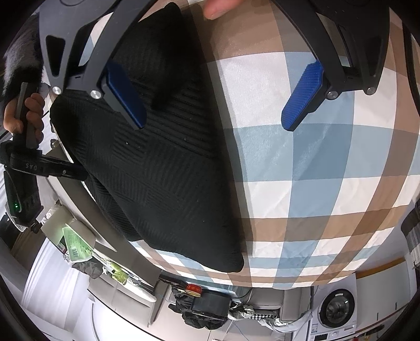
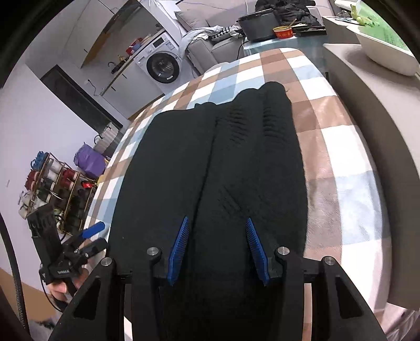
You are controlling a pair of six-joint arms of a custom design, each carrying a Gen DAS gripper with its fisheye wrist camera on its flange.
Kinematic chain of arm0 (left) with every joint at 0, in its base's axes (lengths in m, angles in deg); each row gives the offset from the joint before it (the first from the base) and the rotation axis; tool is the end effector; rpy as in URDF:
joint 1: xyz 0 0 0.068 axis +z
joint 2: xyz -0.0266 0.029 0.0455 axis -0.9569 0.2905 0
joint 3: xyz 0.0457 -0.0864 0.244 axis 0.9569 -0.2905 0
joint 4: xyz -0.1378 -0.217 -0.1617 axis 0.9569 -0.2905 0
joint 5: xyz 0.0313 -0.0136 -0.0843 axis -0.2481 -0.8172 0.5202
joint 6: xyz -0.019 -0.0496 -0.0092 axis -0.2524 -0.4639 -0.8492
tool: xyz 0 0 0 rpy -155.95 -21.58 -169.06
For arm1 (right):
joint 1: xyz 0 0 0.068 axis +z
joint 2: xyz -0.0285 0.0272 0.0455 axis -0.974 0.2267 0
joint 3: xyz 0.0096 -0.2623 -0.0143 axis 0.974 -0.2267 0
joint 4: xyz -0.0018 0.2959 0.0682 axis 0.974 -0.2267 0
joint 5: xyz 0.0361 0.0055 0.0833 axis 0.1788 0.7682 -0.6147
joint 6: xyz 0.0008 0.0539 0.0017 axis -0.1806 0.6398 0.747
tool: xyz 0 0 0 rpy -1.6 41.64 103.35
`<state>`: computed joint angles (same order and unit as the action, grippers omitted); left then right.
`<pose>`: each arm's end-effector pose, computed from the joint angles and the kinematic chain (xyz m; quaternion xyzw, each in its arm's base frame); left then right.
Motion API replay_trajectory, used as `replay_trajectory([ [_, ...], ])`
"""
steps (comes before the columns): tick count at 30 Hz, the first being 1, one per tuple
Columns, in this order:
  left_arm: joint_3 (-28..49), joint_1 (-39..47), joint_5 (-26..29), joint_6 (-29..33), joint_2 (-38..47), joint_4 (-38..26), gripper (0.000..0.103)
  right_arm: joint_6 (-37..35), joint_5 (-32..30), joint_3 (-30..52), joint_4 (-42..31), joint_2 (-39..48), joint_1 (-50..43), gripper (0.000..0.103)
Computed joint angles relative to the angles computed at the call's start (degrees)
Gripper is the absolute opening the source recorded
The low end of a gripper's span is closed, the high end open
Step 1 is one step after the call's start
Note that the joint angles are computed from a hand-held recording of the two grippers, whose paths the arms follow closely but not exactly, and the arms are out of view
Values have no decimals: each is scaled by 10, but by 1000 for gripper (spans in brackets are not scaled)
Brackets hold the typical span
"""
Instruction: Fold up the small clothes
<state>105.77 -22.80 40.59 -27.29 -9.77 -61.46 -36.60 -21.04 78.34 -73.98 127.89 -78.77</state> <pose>0.1451 0.1432 0.0931 -0.1198 0.9305 -0.1048 0.3298 0.4357 0.0086 0.0513 -0.1687 0.9143 0.3079 0.2018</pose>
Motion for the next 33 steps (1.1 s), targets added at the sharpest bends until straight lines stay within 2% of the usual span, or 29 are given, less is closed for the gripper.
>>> replay_trajectory([
  [3,1,1,5,0,6,4,102,3,21,-6,8,-7,8,47],
  [6,2,0,8,1,4,3,102,10,84,-46,63,-37,28,40],
  [8,3,-3,6,1,2,3,102,16,114,-55,74,-43,36,39],
  [12,6,-13,0,-4,2,7,102,29,110,-60,77,-51,32,40],
  [20,5,-29,-10,-13,8,16,102,47,70,32,42,23,31,40],
  [22,6,-31,-14,-14,14,19,102,43,83,23,57,17,38,20],
  [23,6,-32,-15,-13,17,22,102,35,92,15,64,9,41,7],
  [29,8,-31,-14,-16,29,28,102,29,106,-28,97,-35,32,7],
  [31,7,-31,-13,-14,28,27,102,39,105,29,44,14,26,12],
  [33,6,-23,-7,0,21,18,102,40,66,85,-17,58,16,15],
])
